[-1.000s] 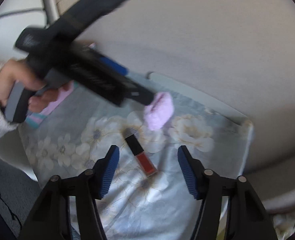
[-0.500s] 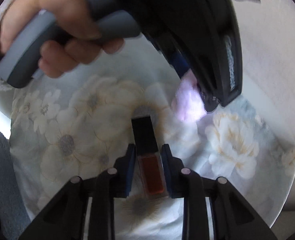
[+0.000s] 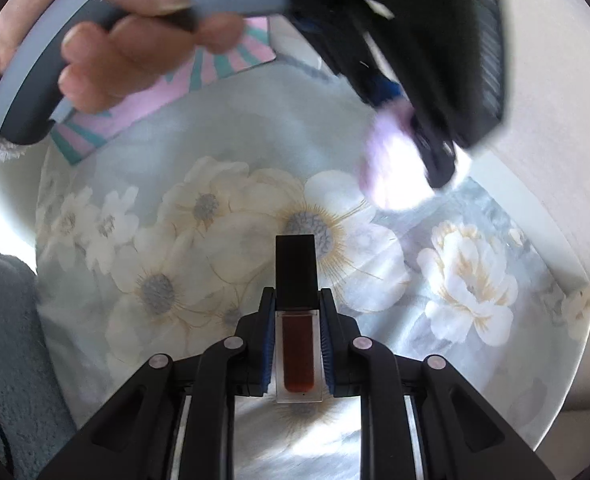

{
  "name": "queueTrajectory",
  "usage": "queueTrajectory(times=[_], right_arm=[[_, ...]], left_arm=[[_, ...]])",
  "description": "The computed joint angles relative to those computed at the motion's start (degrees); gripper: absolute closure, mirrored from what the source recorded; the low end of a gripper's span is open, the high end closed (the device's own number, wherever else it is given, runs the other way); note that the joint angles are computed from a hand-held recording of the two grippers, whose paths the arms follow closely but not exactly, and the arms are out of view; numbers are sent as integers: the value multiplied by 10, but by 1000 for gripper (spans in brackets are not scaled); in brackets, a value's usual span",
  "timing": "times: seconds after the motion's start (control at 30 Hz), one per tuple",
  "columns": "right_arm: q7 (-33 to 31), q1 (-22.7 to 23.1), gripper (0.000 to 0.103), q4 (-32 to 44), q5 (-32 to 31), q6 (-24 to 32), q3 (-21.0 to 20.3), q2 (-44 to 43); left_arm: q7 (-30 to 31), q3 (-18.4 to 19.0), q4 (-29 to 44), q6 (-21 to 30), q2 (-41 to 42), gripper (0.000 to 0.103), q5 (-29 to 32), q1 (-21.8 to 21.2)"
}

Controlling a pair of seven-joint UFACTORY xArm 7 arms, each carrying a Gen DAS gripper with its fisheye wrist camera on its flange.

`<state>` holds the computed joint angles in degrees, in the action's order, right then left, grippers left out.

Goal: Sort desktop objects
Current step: 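Carry pink item and red lipstick into the cardboard box and release both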

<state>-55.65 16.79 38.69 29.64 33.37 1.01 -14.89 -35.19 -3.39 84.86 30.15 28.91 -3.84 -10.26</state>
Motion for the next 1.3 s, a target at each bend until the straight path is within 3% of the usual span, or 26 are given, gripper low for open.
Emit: queueTrajectory(times=[0.27, 0.5, 0.63, 0.83, 1.03, 1.3], right_arm=[[147, -25, 85, 27, -65, 23, 17, -32], [248, -33, 85, 67, -123, 15, 32, -4], [291, -24, 85, 89, -144, 21, 42, 5], [312, 2, 85, 173, -158, 34, 59, 57], [329, 27, 85, 260, -196, 41, 88, 114], [352, 62, 85, 413, -186, 92, 114, 227]], left_arm=[[-19, 15, -113, -32, -118, 79, 16, 10], [-45, 10, -230, -71, -224, 79, 18, 20], [-104, 15, -278, -78, -273, 79, 84, 19], [-161, -1, -363, -57, -386, 79, 157, 55], [-213, -29, -454, -19, -512, 79, 183, 109], [-256, -46, -580, 26, -680, 79, 161, 147]])
